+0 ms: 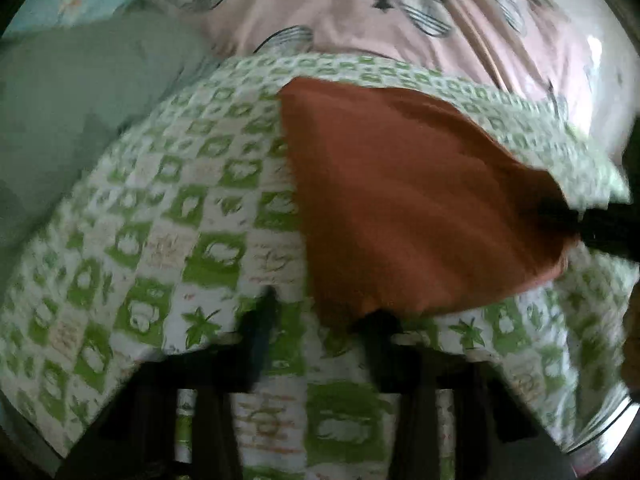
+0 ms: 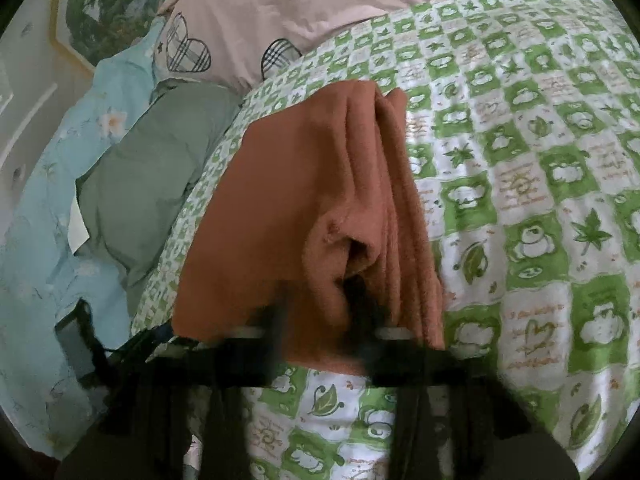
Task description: Fold small clothes
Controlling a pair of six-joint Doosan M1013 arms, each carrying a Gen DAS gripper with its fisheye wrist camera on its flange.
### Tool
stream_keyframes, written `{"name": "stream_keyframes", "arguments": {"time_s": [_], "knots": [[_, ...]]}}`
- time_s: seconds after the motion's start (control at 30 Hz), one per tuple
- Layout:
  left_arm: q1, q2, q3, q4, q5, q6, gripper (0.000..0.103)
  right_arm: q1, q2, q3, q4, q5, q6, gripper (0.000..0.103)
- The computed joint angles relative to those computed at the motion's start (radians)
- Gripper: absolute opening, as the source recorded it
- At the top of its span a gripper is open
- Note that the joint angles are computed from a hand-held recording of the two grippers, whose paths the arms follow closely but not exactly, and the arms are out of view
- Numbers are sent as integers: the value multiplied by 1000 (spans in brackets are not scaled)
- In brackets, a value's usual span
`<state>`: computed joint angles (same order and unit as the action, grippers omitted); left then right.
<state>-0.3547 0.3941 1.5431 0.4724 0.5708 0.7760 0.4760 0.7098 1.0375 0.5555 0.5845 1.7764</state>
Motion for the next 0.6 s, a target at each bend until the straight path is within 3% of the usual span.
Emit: {"name": "stream_keyframes", "arguments": {"time_s": [0.07,0.17,0.27,0.4,0.5,0.6], "knots": [[11,-25,18,4,-30,-43,9,-6,-13,22,74,-30,-49,5],[-20,-38,23,171,9,-117,9,-10,-40,55,98,-78,-92,5],[-44,-17,9,208,70,-92,8,-7,-30,39,-43,-26,16,5],[-52,0,8,171,111,-36,8,3,-7,31,-149,35,104,5],[-31,-18,23,73,70,46,9,5,-7,29,-159,40,113,5],[-4,-52,47,-61,13,154,12,-7,-15,29,-89,50,80,8]]}}
